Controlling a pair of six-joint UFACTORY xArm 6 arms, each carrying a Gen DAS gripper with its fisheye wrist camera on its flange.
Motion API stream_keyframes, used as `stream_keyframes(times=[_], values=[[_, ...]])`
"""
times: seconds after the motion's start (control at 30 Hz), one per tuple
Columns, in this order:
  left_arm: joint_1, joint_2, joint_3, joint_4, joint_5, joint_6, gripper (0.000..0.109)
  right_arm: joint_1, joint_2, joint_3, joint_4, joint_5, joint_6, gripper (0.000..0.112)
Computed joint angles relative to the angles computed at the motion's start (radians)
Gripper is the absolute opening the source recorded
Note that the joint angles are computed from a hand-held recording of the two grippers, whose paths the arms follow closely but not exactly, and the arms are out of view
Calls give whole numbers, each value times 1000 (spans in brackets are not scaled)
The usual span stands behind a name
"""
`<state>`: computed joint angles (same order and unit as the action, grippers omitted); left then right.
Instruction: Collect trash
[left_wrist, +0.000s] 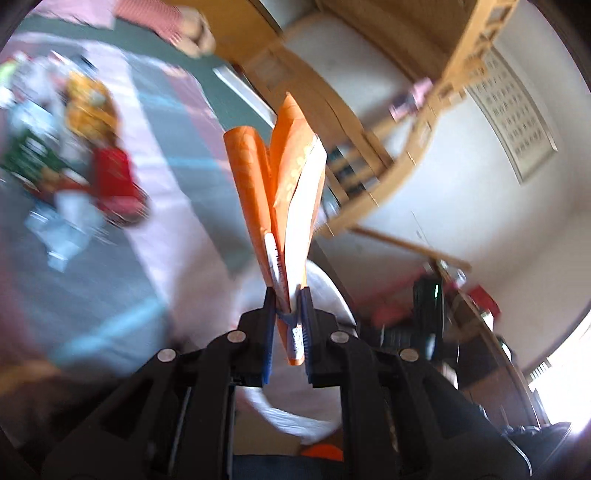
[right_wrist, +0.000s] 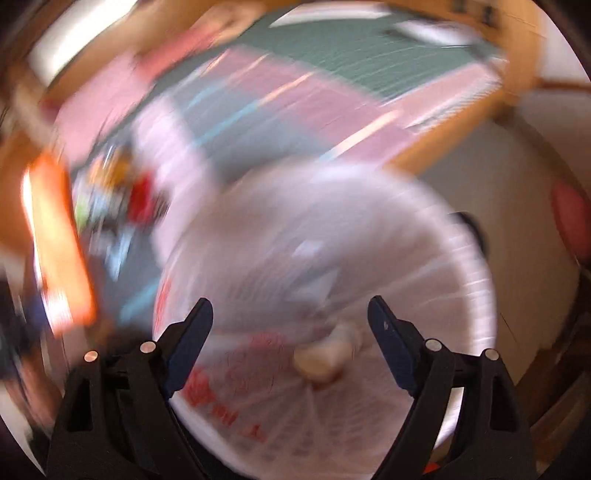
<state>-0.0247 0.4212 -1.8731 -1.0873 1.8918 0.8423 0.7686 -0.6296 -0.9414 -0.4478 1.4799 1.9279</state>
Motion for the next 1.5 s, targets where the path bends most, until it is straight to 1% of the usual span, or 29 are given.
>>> stream_keyframes(times=[0.1, 0.13, 0.17, 0.2, 0.27, 0.33, 0.37, 0.4, 0.47, 0.5, 0.53, 0.63, 0.67, 0.7, 0.77, 0.8, 0.87, 0.93, 0.97, 1.03, 1.07, 1.1, 1.13, 1.17, 1.2, 1.27, 1.33, 1.43, 1.5], values=[[-59, -73, 104, 34, 44, 68, 15, 100, -38, -53, -133, 185, 170, 84], [-81, -90, 131, 43, 61, 91, 15, 123, -49, -64, -162, 229, 188, 84], [-103, -106, 151, 52, 68, 103, 21, 154, -39, -97, -195, 292, 204, 85], [-125, -125, 177, 73, 63, 118, 42, 174, -20, -132, -220, 346, 205, 86], [-154, -160, 220, 113, 12, 127, 63, 193, -9, -164, -254, 399, 187, 88], [-148, -139, 189, 104, -20, 90, 64, 186, 23, -196, -287, 402, 149, 89], [-129, -113, 149, 83, -49, 54, 69, 167, 44, -210, -300, 386, 113, 89], [-119, -114, 141, 69, -91, 34, 73, 145, 39, -193, -303, 350, 82, 90], [-82, -100, 94, 66, -280, -26, 77, 65, 65, -184, -296, 212, -9, 90], [-79, -119, 107, 87, -385, -47, 80, 7, 103, -188, -285, 109, -72, 90], [-67, -114, 89, 131, -489, -81, 80, -47, 128, -188, -263, 15, -129, 90], [-37, -67, 35, 318, -803, -233, 84, -195, 361, -290, -191, -273, -357, 90], [-20, -28, -8, 402, -866, -334, 84, -225, 432, -335, -162, -332, -421, 90], [-7, -3, -35, 445, -887, -396, 85, -255, 509, -386, -124, -387, -487, 90], [40, 86, -159, 523, -822, -538, 86, -311, 693, -526, 1, -488, -654, 90], [52, 123, -216, 549, -783, -574, 87, -324, 771, -598, 43, -494, -722, 90], [71, 202, -337, 583, -697, -608, 87, -333, 958, -808, 95, -417, -856, 90], [85, 254, -418, 583, -612, -631, 87, -326, 1110, -1000, 114, -311, -926, 90], [93, 307, -497, 574, -569, -645, 88, -321, 1159, -1058, 122, -290, -944, 89], [110, 380, -612, 556, -491, -685, 88, -316, 1221, -1133, 147, -279, -950, 64], [112, 381, -612, 554, -487, -697, 88, -319, 1247, -1163, 187, -283, -954, 44], [121, 372, -593, 547, -491, -709, 88, -319, 1278, -1202, 223, -290, -976, 31], [129, 357, -572, 540, -497, -724, 88, -313, 1313, -1267, 216, -254, -1003, 28], [132, 347, -564, 535, -497, -743, 89, -305, 1329, -1300, 191, -248, -1000, 28], [145, 368, -598, 524, -484, -771, 90, -308, 1324, -1291, 208, -284, -977, 27], [166, 422, -687, 502, -454, -825, 90, -325, 1319, -1266, 325, -380, -979, 27], [185, 468, -760, 500, -442, -890, 91, -322, 1365, -1326, 384, -413, -1002, 27], [205, 454, -723, 503, -476, -950, 91, -314, 1447, -1408, 523, -508, -1063, 27], [213, 440, -696, 507, -493, -974, 91, -312, 1487, -1457, 609, -527, -1114, 27]])
